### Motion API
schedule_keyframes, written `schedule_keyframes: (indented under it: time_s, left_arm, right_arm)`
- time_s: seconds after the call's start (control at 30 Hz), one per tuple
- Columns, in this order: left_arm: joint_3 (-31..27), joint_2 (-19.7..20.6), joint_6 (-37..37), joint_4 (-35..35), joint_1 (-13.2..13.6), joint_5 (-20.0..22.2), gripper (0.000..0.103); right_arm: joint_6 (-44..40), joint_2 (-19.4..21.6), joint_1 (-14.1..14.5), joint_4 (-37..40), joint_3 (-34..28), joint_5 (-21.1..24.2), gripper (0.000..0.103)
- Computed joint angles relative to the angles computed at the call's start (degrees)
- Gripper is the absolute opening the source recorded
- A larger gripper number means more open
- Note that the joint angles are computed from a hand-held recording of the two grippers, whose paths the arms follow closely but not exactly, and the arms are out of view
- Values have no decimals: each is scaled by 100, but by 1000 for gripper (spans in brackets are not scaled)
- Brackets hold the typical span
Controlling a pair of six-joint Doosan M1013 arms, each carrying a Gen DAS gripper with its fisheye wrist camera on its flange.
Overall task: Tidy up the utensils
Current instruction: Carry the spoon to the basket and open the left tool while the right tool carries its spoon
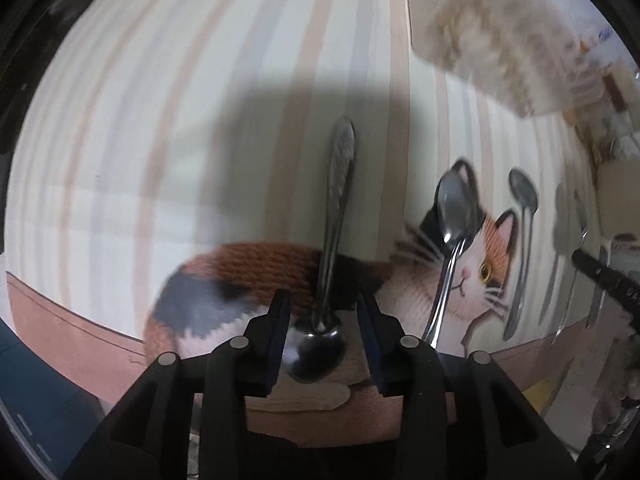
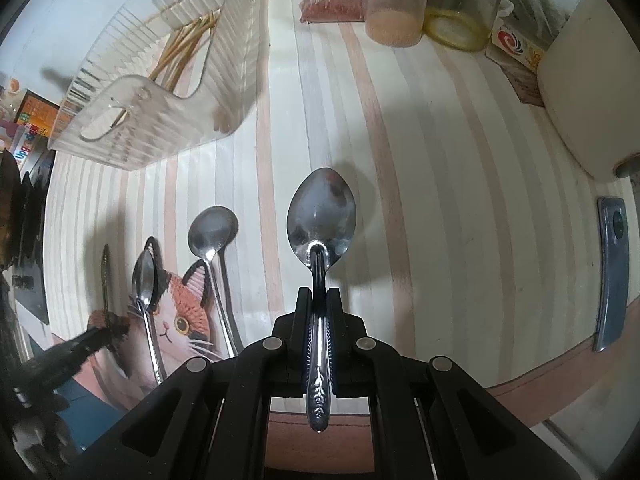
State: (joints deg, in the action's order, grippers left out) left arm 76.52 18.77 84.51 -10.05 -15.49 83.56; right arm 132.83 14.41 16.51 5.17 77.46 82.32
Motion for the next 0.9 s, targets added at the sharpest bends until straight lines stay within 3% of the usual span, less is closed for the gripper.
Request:
schedule_keyframes:
  time_s: [0.03, 0.1, 0.13, 0.57, 0.9]
  left_arm:
    - [13, -33, 14, 153, -54, -104, 31]
    - [0, -57, 11, 527, -177, -155, 21]
    - [-19, -60, 21, 761, -250, -156, 5]
    - [-397, -318, -129, 726, -115, -338, 4]
    - [-1747, -178, 225, 100, 51, -579, 0]
  right_arm:
    - [-20, 43, -4, -6, -17, 14, 7]
    - [-22, 49, 8, -29, -8, 52, 7]
    - [-27, 79, 10, -35, -19, 65, 7]
    - [59, -108, -21, -116, -7, -117, 7]
    - [-153, 29, -195, 68, -810, -394, 7]
